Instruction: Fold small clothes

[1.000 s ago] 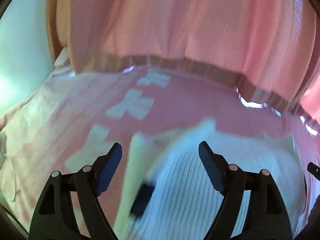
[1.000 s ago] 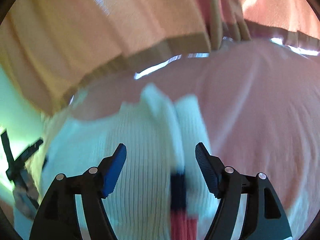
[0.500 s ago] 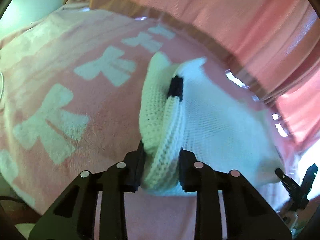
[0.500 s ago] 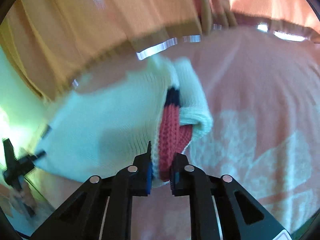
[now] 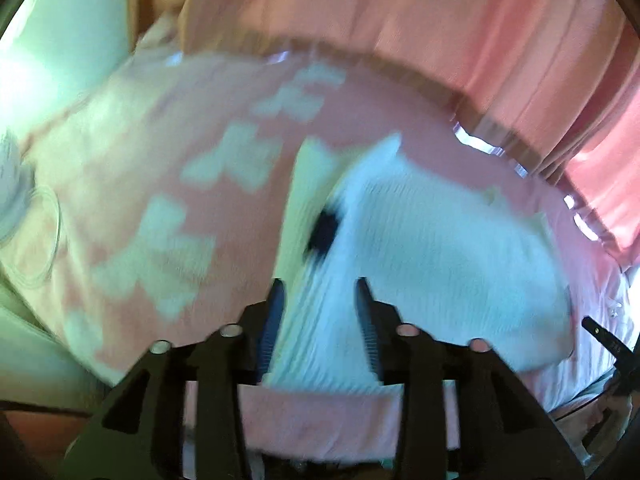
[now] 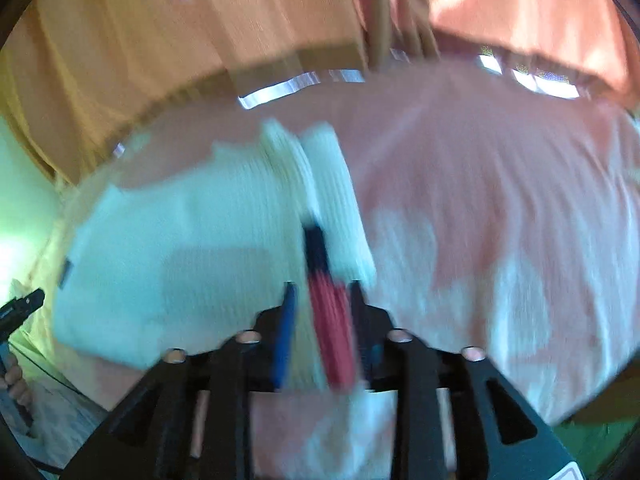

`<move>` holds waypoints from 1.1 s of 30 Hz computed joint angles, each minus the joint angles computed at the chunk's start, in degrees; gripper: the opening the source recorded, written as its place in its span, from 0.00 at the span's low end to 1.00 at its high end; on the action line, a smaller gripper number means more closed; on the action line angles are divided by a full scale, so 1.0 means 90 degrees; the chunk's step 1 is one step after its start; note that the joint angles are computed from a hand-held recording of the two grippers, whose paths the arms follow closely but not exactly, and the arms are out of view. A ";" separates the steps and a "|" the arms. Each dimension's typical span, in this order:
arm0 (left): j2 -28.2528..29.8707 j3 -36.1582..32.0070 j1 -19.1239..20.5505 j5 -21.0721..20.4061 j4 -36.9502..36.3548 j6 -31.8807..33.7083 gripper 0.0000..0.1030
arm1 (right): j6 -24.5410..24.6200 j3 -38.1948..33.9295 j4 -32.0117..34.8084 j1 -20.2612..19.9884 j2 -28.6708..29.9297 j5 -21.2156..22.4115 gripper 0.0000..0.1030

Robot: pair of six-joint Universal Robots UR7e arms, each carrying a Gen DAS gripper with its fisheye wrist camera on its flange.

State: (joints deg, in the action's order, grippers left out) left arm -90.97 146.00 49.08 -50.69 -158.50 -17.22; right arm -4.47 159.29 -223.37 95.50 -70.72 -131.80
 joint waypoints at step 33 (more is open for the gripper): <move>0.3464 -0.2458 0.1284 0.0087 -0.1547 0.1084 0.07 | -0.1340 -0.1763 0.0430 -0.1589 0.0885 0.1350 0.12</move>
State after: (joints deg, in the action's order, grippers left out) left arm -59.79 123.88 60.63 -49.91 -172.42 -7.46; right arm -16.53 143.43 -219.50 81.20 -62.75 -119.64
